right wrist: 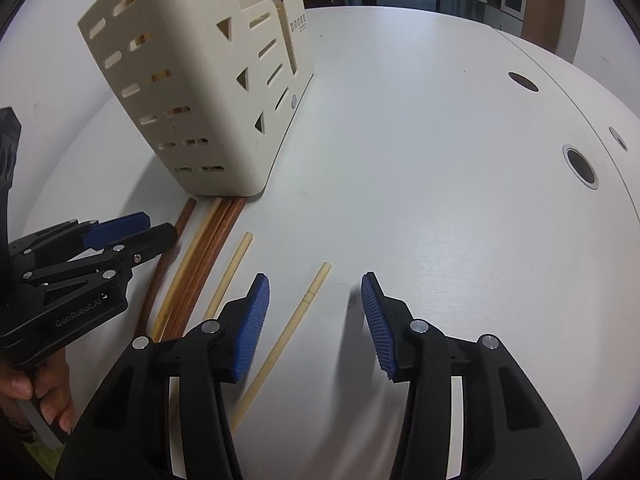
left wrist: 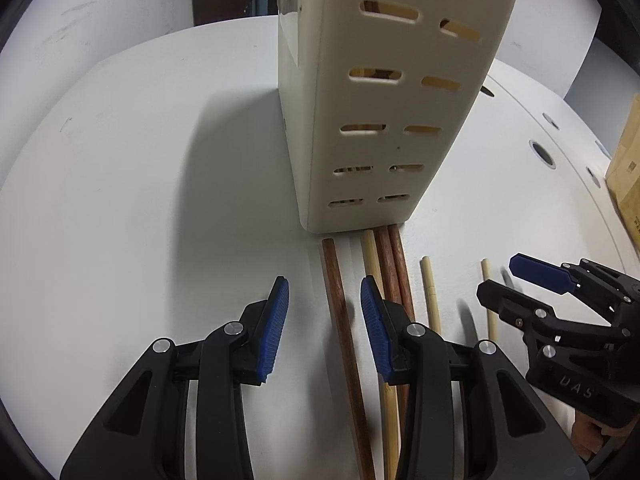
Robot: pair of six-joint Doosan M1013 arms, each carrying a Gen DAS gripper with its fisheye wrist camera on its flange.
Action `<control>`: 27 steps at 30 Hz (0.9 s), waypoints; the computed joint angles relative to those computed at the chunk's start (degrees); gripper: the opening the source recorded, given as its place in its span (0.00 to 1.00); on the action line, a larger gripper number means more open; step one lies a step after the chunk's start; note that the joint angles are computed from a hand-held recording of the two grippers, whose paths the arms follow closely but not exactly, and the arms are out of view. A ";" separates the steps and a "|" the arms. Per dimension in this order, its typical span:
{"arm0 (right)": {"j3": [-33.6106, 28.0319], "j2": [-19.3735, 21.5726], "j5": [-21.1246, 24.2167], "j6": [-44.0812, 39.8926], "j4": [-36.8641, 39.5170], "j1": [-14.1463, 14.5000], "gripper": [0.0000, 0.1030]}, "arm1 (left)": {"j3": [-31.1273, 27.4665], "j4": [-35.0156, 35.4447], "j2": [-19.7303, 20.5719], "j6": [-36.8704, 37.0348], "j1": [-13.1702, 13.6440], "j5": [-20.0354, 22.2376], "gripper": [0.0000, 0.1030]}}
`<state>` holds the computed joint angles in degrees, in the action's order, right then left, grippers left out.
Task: Organize utensils
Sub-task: 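Close right tool on a light chopstick while left tool grasps a dark chopstick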
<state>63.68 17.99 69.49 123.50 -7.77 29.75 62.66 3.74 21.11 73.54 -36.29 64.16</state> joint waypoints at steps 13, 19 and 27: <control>-0.36 0.30 0.54 -2.63 -2.30 1.89 0.22 | -0.04 4.52 0.46 2.38 -1.44 0.45 0.20; 0.35 -0.13 -0.34 -2.08 -1.91 1.40 0.09 | -0.08 4.29 0.41 2.78 -1.11 0.32 0.09; 0.72 -0.41 -1.60 -2.29 -0.86 0.93 0.05 | 0.55 4.08 -0.38 1.84 -0.64 -0.32 0.06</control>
<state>64.41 17.58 67.89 121.22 -8.63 30.68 63.20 7.82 20.72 75.38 -36.93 63.84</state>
